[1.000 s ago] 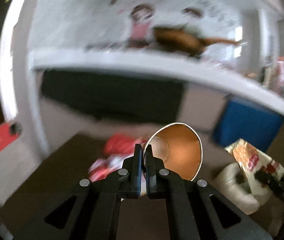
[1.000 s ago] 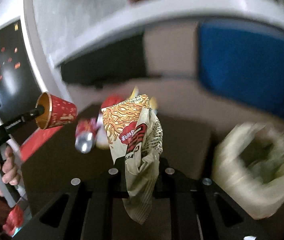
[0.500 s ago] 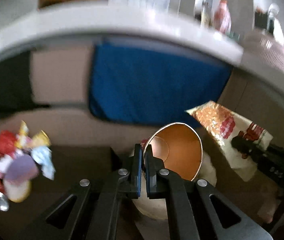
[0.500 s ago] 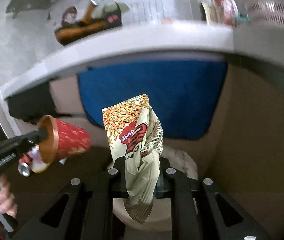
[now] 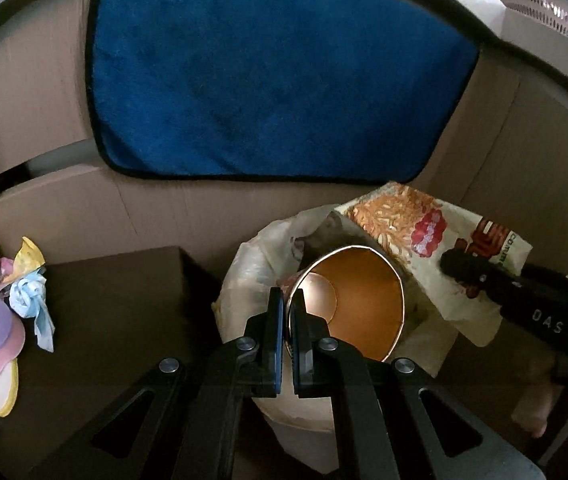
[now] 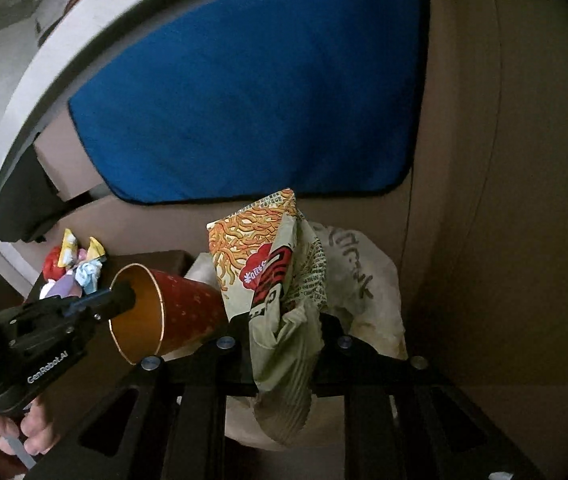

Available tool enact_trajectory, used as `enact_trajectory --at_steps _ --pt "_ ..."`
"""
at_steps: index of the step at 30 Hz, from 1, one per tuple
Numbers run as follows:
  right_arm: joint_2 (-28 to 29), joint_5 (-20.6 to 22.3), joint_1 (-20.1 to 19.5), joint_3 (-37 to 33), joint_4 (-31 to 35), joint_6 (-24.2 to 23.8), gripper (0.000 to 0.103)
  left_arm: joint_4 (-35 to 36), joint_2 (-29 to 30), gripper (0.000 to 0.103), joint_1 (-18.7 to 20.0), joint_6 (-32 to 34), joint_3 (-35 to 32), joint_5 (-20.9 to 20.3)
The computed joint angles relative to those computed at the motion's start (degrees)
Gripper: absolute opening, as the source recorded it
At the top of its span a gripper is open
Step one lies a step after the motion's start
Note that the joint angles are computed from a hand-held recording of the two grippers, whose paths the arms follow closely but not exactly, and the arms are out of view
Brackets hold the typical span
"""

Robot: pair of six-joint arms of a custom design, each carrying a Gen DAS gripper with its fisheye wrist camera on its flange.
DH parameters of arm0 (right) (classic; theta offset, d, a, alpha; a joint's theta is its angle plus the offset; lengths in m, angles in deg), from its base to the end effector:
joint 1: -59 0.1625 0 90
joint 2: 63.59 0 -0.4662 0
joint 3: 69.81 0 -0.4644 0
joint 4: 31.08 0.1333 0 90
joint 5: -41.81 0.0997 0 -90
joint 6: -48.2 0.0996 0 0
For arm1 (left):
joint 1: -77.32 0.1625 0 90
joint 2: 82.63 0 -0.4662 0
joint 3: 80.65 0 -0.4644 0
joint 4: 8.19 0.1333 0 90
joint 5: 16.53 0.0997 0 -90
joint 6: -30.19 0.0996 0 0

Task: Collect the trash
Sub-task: 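Lift the bag and cup with both tools and carry them over the bin, then open both tools to drop the bag and cup into the bin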

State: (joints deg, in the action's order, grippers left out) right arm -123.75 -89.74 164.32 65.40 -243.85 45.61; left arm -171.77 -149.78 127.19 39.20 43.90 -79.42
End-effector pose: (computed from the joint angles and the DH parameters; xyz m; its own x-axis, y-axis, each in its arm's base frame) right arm 0.1901 -0.4394 0.1418 -0.8425 0.2460 0.4792 -0.2160 0.6606 -0.7189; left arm -0.2190 -0.5370 0.1435 -0.6561 0.5857 -0.4759 0.7308 0.6506 -0.2067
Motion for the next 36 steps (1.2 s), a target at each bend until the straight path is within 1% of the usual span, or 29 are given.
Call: enact_trajectory --at_steps 5,7,8,9,10,11,12,13,16,21,24,25,27,28,30,33,34,36 --pt "1.3 0.1 -0.9 -1.2 1.1 -1.0 0.018 0.3 0.5 0.006 1.1 1.3 -0.5 -2.2" --pt "1.4 0.5 -1.2 -1.3 1.1 -1.1 0.018 1.5 0.4 0.008 1.6 1.7 -1.0 -4.3" --pt "1.3 0.9 -1.3 -1.3 1.1 -0.9 0.020 2.2 0.3 0.010 1.7 1.7 -1.3 -5.0" --pt "1.3 1.6 -1.5 -1.4 1.2 -0.2 0.027 2.6 0.2 0.016 1.8 1.8 -1.4 -5.3" --pt "1.0 3.8 -2.0 -1.0 0.3 0.3 0.033 1.9 0.0 0.021 1.7 1.9 -1.3 -4.7" --pt "1.1 5.5 -2.2 -0.6 -1.5 -0.2 0.048 1.1 -0.3 0.029 1.6 2.1 -1.1 -4.2" --pt "1.4 5.6 -2.1 -0.4 -3.1 -0.8 0.055 0.0 -0.7 0.035 1.4 2.3 -0.7 -3.6" --pt "2.4 4.1 -1.3 -0.7 -5.3 -2.0 0.056 -1.2 -1.0 0.036 1.3 2.6 -0.3 -3.2" --pt "3.4 1.6 0.4 -1.4 -5.6 -3.1 0.056 -4.0 -2.4 0.040 1.0 3.2 0.5 -2.3" --pt "4.3 -2.5 3.4 -2.3 -5.4 -3.2 0.056 -3.2 -5.5 0.041 0.8 4.4 1.1 -1.8" --pt "4.8 -4.8 6.0 -3.1 -4.9 -2.6 0.056 -2.6 -8.3 0.041 1.8 4.2 1.5 -2.5" --pt "5.2 -6.1 7.4 -3.6 -5.0 -2.7 0.056 -2.4 -9.9 0.041 2.3 3.9 1.7 -2.6" --pt "5.9 -7.8 9.4 -4.5 -5.3 -3.3 0.056 -3.1 -11.9 0.041 2.8 4.1 2.3 -2.3" --pt "6.8 -9.2 11.1 -5.4 -5.9 -4.3 0.056 -3.2 -13.4 0.041 3.4 4.8 2.6 -2.2" --pt "8.5 -11.0 13.5 -6.7 -8.1 -6.4 0.056 -3.8 -16.2 0.041 4.1 6.5 3.3 -0.9" --pt "12.1 -13.0 16.6 -9.3 -12.6 -9.2 0.056 -7.4 -19.8 0.041 4.7 10.1 5.3 2.9" --pt "13.3 -13.2 17.3 -10.3 -12.8 -9.3 0.056 -8.8 -21.2 0.041 5.2 11.5 6.1 3.7" --pt "14.8 -12.5 18.1 -11.8 -11.1 -8.7 0.056 -10.4 -22.7 0.041 6.4 13.0 6.7 3.9"
